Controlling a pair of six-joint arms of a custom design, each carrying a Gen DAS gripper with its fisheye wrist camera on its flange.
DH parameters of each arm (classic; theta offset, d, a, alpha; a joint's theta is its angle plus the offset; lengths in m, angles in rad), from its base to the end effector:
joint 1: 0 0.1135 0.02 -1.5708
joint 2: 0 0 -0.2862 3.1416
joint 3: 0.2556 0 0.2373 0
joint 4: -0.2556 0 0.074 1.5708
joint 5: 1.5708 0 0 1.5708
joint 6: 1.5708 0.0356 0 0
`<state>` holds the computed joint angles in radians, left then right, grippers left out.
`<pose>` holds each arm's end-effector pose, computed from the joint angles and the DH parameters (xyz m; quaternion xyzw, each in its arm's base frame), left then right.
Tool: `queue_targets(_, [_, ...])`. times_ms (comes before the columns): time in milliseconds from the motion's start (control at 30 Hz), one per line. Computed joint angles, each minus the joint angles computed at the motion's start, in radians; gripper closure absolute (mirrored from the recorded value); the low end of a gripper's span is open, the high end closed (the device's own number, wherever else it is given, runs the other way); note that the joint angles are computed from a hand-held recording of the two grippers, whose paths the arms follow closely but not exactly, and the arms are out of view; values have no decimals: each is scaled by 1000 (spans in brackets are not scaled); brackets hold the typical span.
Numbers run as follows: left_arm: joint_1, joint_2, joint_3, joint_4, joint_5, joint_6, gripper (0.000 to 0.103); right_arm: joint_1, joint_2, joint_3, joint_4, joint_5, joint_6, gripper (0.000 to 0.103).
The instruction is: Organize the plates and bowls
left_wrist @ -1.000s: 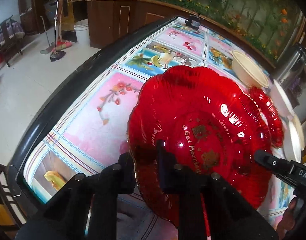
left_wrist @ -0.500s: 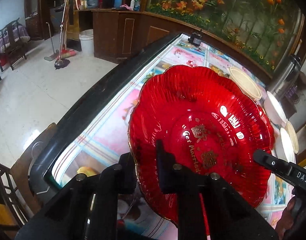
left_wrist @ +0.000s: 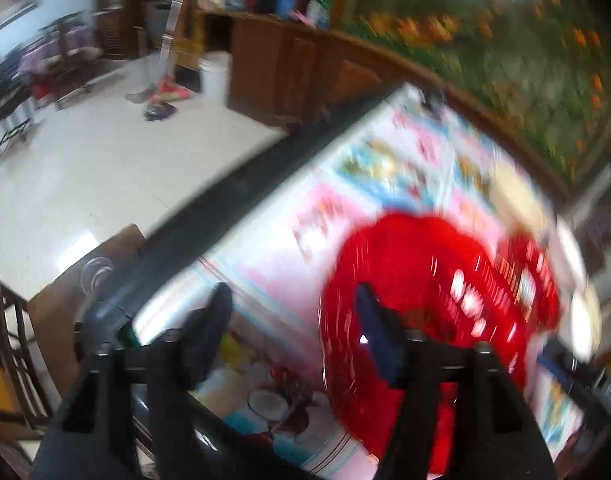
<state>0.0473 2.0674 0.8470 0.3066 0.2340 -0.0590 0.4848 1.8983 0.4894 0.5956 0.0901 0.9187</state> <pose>0.3579 0.0087 0.0841 -0.0123 0.9407 -0.1124 0.3198 0.2523 0.1293 0.0880 0.2161 0.9028 0.2065 0.3091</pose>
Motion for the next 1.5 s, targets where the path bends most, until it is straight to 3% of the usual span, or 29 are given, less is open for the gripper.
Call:
queue_targets(67, [0,-38,-7,7,32,-28,33,-29,-52,-76,59,24,28,44])
queue_targets(267, [-150,-154,-18,-19,87,-22,27,-182,-127,-256,230,1,91,38])
queue_targets(600, [-472,5,288,-286,4,-56,26,-431,-73,-351,423,-191,84,38])
queue_targets(833, [-549,209,562,-494,-55,-116,26,-547,26,-292,450,-307,55,38])
queue_targets(1200, [-593,359,750,-640,-87,-146,26,-594,121,-163,345,-342,34,39])
queue_targets(1300, [-604,373,766,-642,-128,-130,27,-594,153,-125,300,-344,34,44])
queue_targets(1333, [-606,373,764,-637,-131,-126,30,-596,171,-111,292,-352,35,53])
queue_targets(1367, [-607,374,762,-636,-133,-122,46,-596,178,-109,291,-355,33,66])
queue_targets(1400, [-612,383,779,-659,-156,-115,55,-591,182,-99,270,-343,27,72])
queue_targets(1433, [-613,392,793,-673,-168,-112,58,-586,183,-93,252,-329,23,87])
queue_targets(1467, [-614,395,796,-674,-181,-110,65,-584,185,-86,235,-324,16,93])
queue_targets(1500, [-617,394,794,-672,-200,-103,75,-584,193,-80,230,-334,13,93])
